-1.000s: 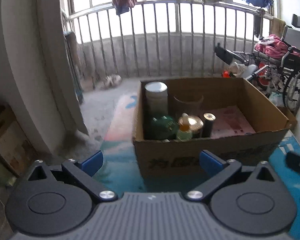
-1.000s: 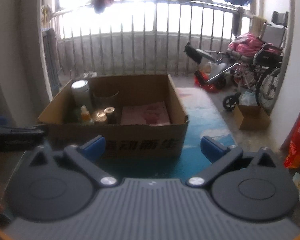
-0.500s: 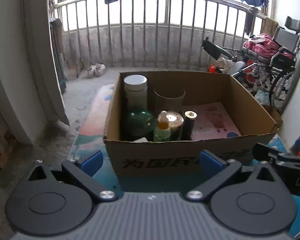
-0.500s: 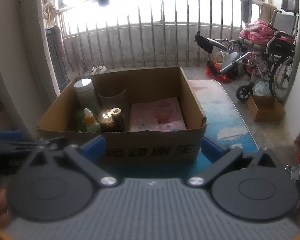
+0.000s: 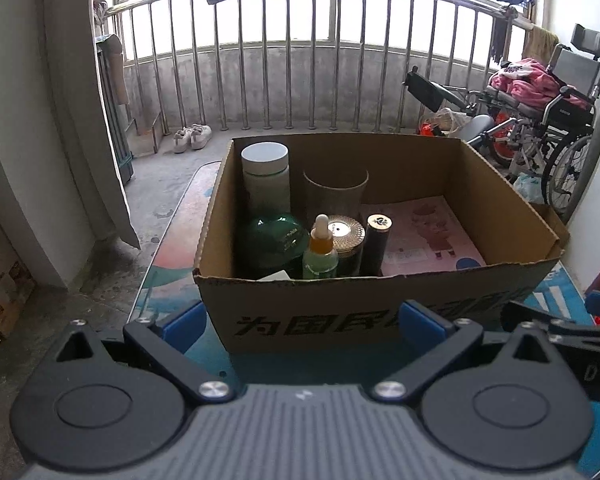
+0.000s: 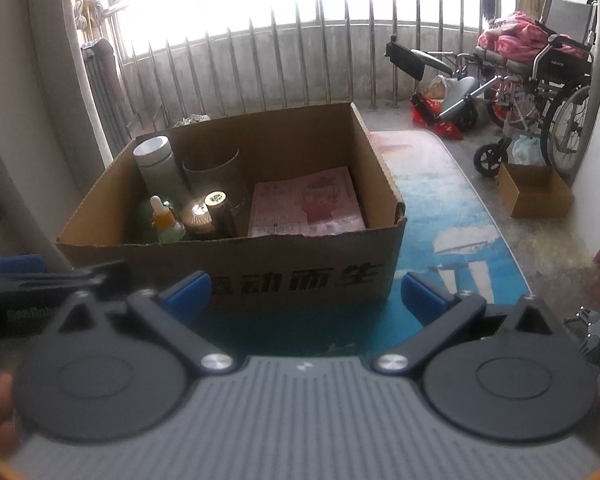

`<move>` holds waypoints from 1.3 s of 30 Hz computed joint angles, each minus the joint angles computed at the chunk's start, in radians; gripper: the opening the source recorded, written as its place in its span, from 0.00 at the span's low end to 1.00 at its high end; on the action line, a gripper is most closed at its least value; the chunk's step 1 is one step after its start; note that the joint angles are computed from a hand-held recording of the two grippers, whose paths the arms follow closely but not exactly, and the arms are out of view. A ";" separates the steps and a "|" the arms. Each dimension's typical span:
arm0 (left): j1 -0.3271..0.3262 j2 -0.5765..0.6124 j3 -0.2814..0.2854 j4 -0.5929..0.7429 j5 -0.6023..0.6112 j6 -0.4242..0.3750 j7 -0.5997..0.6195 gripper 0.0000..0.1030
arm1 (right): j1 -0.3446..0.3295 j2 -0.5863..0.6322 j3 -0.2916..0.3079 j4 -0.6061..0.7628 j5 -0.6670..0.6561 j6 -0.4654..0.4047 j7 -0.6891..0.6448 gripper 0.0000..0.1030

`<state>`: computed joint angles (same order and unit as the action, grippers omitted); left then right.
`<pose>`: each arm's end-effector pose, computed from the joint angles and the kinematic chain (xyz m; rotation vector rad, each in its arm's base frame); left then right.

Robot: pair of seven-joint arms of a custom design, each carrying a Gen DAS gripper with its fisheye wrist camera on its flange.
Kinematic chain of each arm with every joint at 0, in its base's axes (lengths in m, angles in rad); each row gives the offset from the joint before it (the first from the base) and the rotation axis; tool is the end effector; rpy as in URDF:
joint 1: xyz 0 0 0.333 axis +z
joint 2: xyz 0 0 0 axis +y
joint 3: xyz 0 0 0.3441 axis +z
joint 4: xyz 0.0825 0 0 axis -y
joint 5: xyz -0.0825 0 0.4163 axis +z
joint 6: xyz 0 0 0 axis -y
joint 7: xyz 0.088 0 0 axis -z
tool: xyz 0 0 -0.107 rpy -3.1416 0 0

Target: Organize rigid objects

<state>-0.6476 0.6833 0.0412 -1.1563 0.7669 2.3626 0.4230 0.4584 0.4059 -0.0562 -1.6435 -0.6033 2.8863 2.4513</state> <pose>0.6847 -0.4781 0.4719 -1.7923 1.6096 -0.7092 0.6770 0.3312 0.4823 -1.6945 1.6009 -0.6401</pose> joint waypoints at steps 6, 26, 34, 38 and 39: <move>0.002 -0.001 -0.004 -0.002 -0.007 -0.008 0.004 1.00 | -0.002 0.007 0.002 0.006 0.010 0.001 -0.018 0.99; 0.005 -0.014 -0.008 -0.017 -0.008 -0.012 -0.004 0.99 | 0.000 0.010 0.006 0.017 0.017 -0.013 -0.035 0.99; 0.006 -0.014 -0.008 -0.016 -0.009 -0.012 -0.003 0.99 | -0.001 0.012 0.006 0.020 0.022 -0.014 -0.042 0.99; 0.006 -0.013 -0.008 -0.016 -0.010 -0.013 -0.002 0.99 | 0.000 0.012 0.006 0.020 0.022 -0.014 -0.042 0.99; 0.006 -0.013 -0.008 -0.016 -0.010 -0.013 -0.002 0.98 | 0.001 0.012 0.004 0.020 0.021 -0.015 -0.040 0.99</move>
<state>-0.6412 0.6701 0.0328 -1.1718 0.7572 2.3500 0.4210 0.4591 0.4179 -0.0518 -1.6233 -0.5823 2.8711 2.4108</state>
